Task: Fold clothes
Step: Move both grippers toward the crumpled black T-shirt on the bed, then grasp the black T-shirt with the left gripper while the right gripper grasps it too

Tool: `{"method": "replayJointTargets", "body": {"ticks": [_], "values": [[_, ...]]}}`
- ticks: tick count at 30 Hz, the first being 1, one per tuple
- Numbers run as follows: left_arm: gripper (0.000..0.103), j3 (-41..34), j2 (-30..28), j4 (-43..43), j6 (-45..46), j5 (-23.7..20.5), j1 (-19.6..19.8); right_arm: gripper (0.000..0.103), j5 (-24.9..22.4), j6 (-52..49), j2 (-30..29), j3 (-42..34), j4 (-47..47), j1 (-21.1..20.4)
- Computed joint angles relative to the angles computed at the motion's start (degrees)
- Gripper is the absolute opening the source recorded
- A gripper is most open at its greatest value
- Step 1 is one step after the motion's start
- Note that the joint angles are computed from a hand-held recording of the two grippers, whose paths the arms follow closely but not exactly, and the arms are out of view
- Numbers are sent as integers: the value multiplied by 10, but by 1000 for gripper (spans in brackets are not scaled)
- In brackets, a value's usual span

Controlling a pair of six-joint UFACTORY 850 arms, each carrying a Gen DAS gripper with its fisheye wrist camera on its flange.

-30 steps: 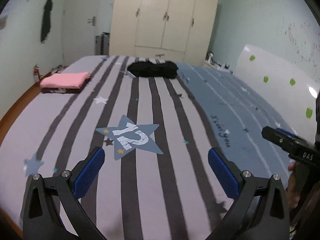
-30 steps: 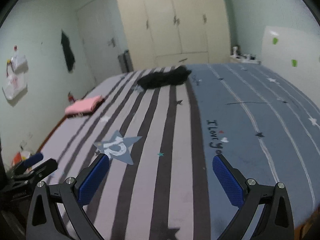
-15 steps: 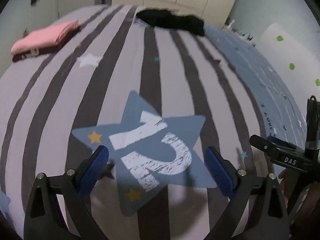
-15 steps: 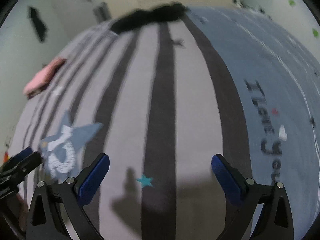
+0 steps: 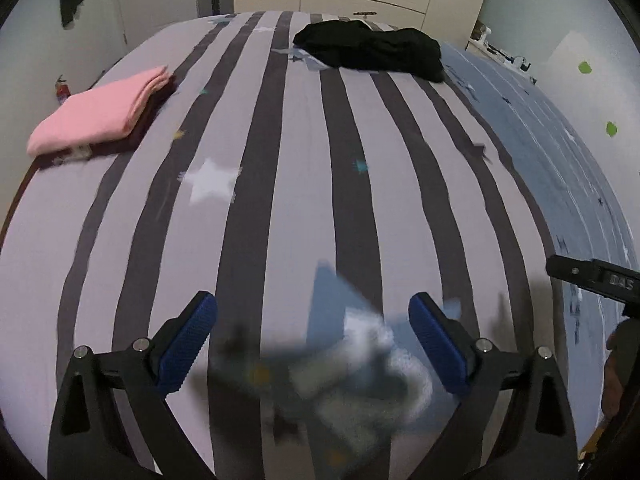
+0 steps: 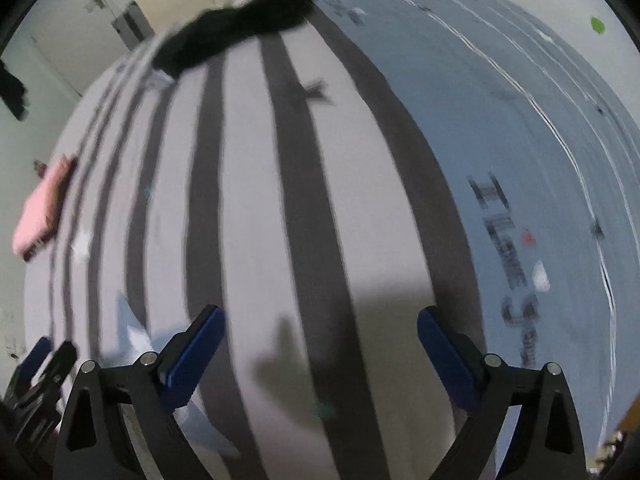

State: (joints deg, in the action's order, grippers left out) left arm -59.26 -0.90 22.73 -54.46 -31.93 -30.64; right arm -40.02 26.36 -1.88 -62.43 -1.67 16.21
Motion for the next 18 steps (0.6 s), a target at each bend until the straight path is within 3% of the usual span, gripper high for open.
{"method": "replayJointTargets", "body": {"ticks": [5,8,12,17,18], "values": [[96,-90,-100,-10,50,56,52,96,51,-53,-79,-78,28,-26],[96,-183,-189,-18,86,68,80,96,76,-89,-162,-161,38,-42],[96,-339,-309,-33,125,44,103,96,71,-151,-259,-274,105,-61],[96,-591,-469,-72,188,-27,121,96,24,-155,-419,-505,90,-62],[96,-651,-507,-72,207,-43,123,96,-3,-144,-456,-564,74,-61]]}}
